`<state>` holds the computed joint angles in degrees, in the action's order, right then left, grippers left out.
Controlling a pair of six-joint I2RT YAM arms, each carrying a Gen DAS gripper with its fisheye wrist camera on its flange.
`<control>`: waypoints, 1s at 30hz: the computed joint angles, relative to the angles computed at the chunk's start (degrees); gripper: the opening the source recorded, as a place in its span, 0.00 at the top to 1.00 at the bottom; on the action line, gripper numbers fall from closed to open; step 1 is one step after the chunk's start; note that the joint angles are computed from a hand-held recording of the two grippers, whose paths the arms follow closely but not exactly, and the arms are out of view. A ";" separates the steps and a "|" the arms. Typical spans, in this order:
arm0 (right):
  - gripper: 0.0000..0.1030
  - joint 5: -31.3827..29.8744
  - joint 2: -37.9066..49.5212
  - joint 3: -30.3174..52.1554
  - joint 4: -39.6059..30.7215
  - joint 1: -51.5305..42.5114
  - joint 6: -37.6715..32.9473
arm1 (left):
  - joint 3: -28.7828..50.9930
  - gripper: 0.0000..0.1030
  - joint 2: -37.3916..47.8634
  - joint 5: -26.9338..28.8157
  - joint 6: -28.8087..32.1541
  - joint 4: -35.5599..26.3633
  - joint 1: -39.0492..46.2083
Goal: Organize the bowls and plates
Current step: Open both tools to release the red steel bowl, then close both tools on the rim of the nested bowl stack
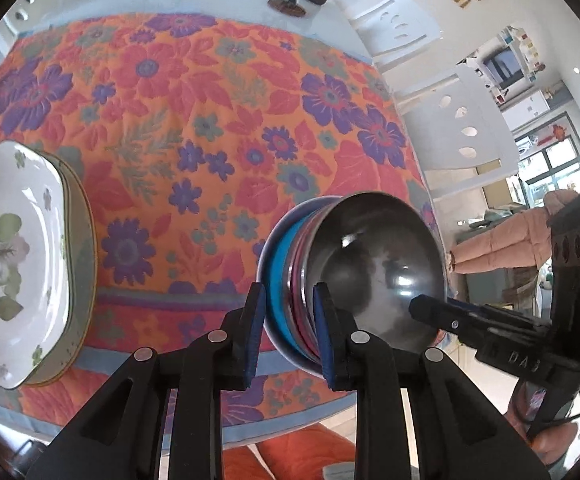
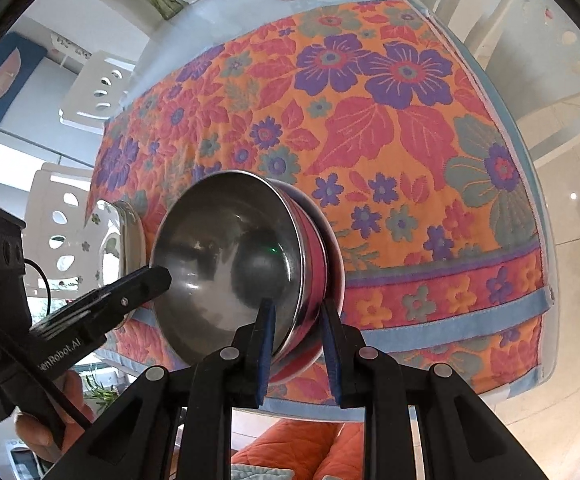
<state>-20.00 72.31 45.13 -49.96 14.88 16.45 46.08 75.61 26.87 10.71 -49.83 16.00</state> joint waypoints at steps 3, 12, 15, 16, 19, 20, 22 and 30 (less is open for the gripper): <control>0.78 -0.85 -2.77 1.43 -1.72 -0.83 -1.10 | 1.55 0.79 -3.07 3.69 1.11 -2.70 1.65; 0.21 1.39 -17.76 6.06 0.71 0.66 1.36 | 8.04 0.50 -15.54 6.30 -0.90 -5.16 2.63; 0.21 1.65 -19.17 6.23 1.08 0.86 0.48 | 7.81 0.34 -17.85 5.09 -2.55 -5.01 2.76; 0.21 1.80 -19.09 6.18 1.06 0.74 0.48 | 7.80 0.34 -18.11 5.14 -2.79 -5.25 3.05; 0.21 -0.10 -18.73 5.92 0.52 -1.39 -0.50 | 7.90 0.34 -20.06 6.63 -3.17 -6.94 5.15; 0.21 -0.68 -18.96 6.03 0.20 -2.11 -1.17 | 7.98 0.34 -20.89 7.29 -3.03 -7.60 5.90; 0.21 -0.17 -19.96 6.44 -0.49 -2.60 -3.15 | 8.19 0.34 -22.26 8.24 -3.29 -8.18 6.80; 0.15 6.33 -11.00 2.07 2.62 0.16 -8.79 | 0.69 0.32 -18.52 -0.78 -9.52 -1.79 0.38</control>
<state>-13.66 61.31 47.20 -47.34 15.04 7.67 46.76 57.09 26.09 1.19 -51.61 16.38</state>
